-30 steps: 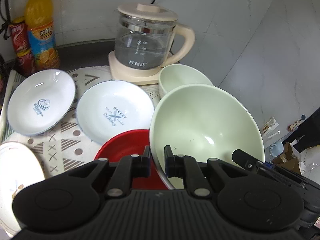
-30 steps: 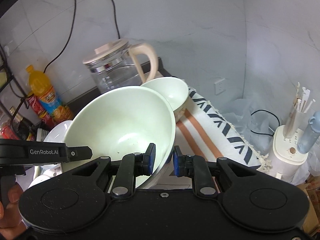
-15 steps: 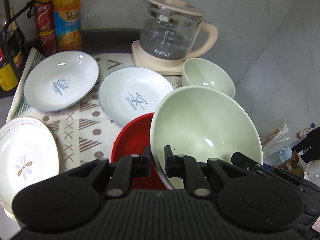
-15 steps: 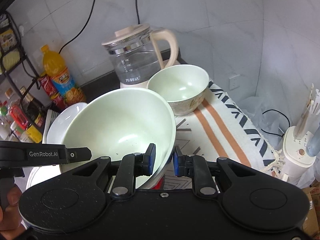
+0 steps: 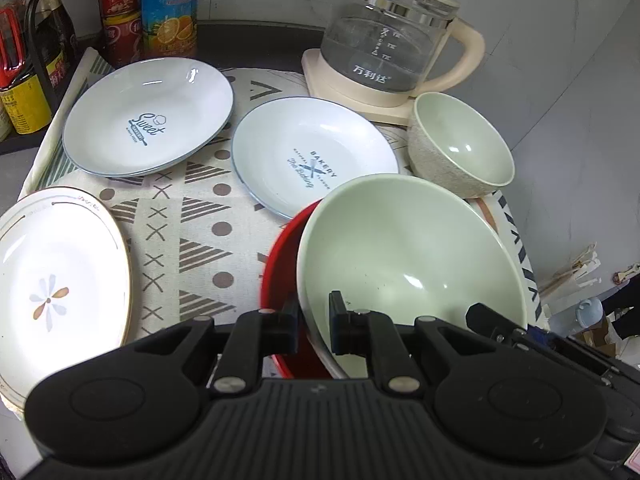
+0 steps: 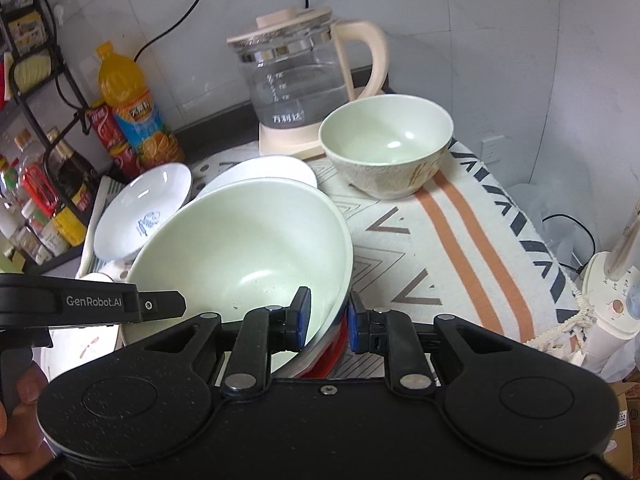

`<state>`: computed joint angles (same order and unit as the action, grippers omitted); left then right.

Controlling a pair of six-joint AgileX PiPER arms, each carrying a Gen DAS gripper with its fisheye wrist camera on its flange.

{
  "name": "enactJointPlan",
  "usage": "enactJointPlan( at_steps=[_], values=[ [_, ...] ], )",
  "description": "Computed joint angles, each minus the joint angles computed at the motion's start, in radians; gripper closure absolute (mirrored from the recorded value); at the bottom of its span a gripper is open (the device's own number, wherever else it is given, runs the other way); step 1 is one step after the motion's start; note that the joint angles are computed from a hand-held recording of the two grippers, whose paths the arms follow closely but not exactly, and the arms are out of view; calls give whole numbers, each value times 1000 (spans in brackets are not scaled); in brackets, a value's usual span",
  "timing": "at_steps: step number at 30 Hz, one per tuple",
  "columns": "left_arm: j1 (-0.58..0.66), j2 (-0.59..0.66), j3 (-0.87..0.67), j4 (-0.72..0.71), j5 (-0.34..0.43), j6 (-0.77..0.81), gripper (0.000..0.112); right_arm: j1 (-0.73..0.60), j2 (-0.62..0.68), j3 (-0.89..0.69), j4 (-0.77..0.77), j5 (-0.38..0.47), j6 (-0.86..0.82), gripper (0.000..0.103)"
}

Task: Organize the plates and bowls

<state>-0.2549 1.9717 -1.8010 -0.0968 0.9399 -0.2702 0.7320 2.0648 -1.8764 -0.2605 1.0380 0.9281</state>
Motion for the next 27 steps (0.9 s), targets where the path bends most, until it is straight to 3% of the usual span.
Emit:
enactJointPlan(
  at_steps=[6,16,20,27],
  values=[
    [8,18,-16,7,15,-10,99,0,52,-68,21,30,-58,83],
    [7,73,-162,23,146,-20,94,-14,95,-136,72,75,-83,79],
    [2,79,-187,36,171,-38,94,-23,79,-111,96,57,-69,78],
    [-17,35,-157,101,134,-79,79,-36,71,-90,122,34,-79,78]
  ],
)
